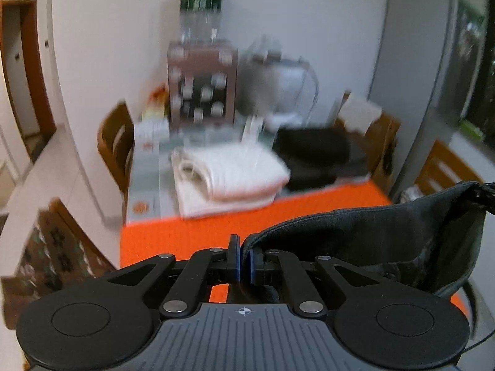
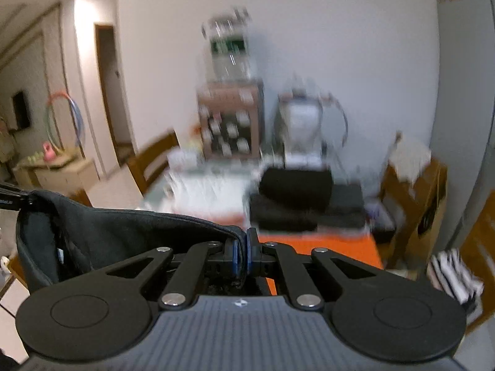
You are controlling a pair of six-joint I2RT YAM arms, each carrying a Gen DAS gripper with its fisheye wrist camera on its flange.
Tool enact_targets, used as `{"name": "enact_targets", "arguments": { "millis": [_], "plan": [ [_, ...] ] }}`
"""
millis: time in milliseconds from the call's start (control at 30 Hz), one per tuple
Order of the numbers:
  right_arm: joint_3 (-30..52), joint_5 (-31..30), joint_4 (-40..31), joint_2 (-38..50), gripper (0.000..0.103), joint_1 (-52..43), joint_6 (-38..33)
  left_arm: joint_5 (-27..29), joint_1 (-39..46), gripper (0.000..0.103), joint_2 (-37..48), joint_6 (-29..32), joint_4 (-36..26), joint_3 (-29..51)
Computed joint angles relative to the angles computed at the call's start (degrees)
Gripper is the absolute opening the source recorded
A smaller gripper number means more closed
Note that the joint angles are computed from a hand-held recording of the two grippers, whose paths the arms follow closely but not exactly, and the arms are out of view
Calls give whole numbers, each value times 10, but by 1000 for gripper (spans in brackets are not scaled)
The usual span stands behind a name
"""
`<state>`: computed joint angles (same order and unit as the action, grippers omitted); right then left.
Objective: Fold clothes
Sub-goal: 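Lift the grey skirt off the chair with both tools and carry it over the table, then lower the grey skirt flat onto the orange cloth and open both tools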
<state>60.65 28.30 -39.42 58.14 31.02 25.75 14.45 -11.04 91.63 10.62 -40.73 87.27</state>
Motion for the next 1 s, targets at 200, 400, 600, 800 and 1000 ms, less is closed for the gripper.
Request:
{"name": "enact_targets", "arguments": {
  "millis": [200,400,600,800,1000],
  "plan": [
    [-58,-96,158,152,7,-116,-19,-88,-37,14,133,-34,87,32],
    [-31,-123,186,272,42,-145,-17,-145,-40,55,191,-3,170,28],
    [-90,-161,196,219,46,-171,-5,-118,-15,60,150,38,220,-63],
    [-197,-183,206,125,47,-173,7,-83,7,60,84,92,248,-195],
    [-311,-179,204,27,47,-114,44,-31,36,63,6,171,261,-335]
  ]
}}
